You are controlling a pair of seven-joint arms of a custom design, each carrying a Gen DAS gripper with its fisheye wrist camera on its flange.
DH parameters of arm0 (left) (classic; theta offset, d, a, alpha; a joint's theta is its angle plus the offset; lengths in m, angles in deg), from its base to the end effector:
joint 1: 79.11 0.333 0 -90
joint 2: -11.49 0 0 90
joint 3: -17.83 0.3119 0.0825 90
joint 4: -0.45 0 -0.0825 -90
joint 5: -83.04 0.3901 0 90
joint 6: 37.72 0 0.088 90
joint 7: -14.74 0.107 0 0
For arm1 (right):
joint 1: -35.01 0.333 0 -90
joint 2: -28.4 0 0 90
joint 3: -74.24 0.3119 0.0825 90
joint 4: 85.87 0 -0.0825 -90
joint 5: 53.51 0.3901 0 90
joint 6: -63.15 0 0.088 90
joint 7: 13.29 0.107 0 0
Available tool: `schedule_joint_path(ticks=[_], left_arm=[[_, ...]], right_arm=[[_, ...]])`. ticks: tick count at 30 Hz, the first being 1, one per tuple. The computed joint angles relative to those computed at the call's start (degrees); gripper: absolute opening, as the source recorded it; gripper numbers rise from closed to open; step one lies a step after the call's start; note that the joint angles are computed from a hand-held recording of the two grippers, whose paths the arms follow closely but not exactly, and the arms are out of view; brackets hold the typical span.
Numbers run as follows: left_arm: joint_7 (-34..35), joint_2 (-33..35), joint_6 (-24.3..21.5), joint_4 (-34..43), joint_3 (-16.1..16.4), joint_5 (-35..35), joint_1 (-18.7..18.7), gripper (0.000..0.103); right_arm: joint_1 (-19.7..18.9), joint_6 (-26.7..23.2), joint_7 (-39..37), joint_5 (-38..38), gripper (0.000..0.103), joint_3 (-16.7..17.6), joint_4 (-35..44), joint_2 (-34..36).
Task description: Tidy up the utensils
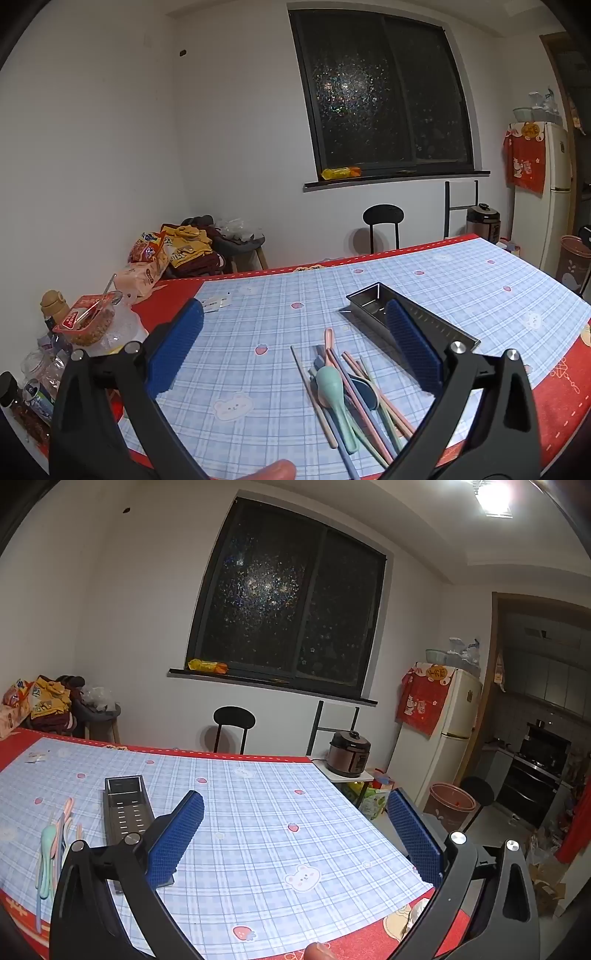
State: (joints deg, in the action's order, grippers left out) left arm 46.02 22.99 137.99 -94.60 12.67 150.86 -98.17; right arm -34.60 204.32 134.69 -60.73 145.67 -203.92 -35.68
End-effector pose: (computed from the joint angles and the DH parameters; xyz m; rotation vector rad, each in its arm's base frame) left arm 0.5717 -0.3319 0.5885 -1.0445 1.7924 -1.1598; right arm 0.5084 0.2335 0.5615 -0.9846 1.9979 -1.7196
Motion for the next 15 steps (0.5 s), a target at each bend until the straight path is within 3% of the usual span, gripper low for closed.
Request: schedule_joint_path(ticks=[6,9,11,15], left_arm=[[1.2,0.5,0.8,0.5,0.1,-0.9,0.5,0.098],[-0.3,0.2,0.8,0.2,0.8,0.6,0.1,0.098],[-5.0,0.1,0.9,0.4,2.0,5.6,-1.1,0.098],[-5.1,0.0,1.0,0.3,0.9,6.0,0.1,0.098]], right_arm=[[0.2,-0.5,-0.4,0.1,0.098,0.0,0.2,0.3],[0.1,-0.7,-0.5,0.3,0.098,0.0,0.3,0.7],[0.0,-0.8,-0.6,0.2,0.098,0.1,0.5,0.8],[-0.1,-0.7,-0.7,0.3,0.098,0.2,0.5,0.7]])
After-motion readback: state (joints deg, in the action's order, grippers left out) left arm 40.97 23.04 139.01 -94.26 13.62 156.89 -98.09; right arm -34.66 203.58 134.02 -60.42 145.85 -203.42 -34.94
